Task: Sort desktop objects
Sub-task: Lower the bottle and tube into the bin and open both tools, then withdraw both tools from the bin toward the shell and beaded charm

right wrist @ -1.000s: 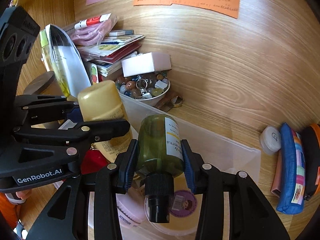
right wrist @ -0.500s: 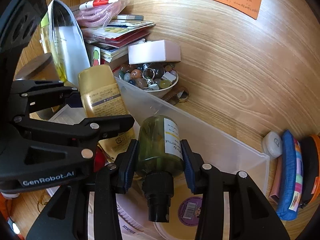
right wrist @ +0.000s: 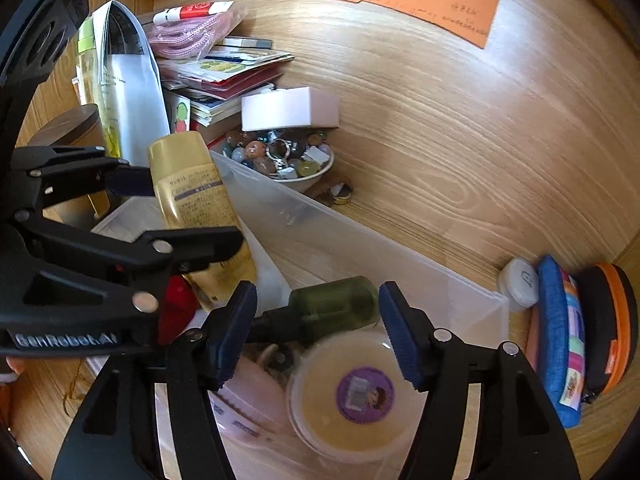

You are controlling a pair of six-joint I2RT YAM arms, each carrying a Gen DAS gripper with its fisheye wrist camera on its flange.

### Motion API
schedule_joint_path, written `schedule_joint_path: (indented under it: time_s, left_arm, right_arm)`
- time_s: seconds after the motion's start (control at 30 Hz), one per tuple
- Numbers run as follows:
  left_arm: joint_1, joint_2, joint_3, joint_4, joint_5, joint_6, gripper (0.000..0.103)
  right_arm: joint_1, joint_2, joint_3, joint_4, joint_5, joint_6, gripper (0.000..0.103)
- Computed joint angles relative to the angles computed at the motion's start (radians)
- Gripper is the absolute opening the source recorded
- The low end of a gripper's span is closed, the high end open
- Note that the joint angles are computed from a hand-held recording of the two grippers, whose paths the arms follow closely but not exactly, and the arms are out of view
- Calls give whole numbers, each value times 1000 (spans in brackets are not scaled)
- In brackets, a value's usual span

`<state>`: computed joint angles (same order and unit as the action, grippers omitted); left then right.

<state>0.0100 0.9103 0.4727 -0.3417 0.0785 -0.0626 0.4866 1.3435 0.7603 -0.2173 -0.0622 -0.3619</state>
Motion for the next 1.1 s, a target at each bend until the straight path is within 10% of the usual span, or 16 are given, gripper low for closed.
schedule_joint_path:
  time_s: [0.33, 1.1]
  left_arm:
    - [-158, -119, 22, -130, -174, -64, 94]
    - [-893, -300, 102, -648, -850, -597, 99]
  right_arm:
    - [-90, -160, -72, -23, -57, -22, 71]
    - [-262, -582, -243, -235, -265, -35, 82]
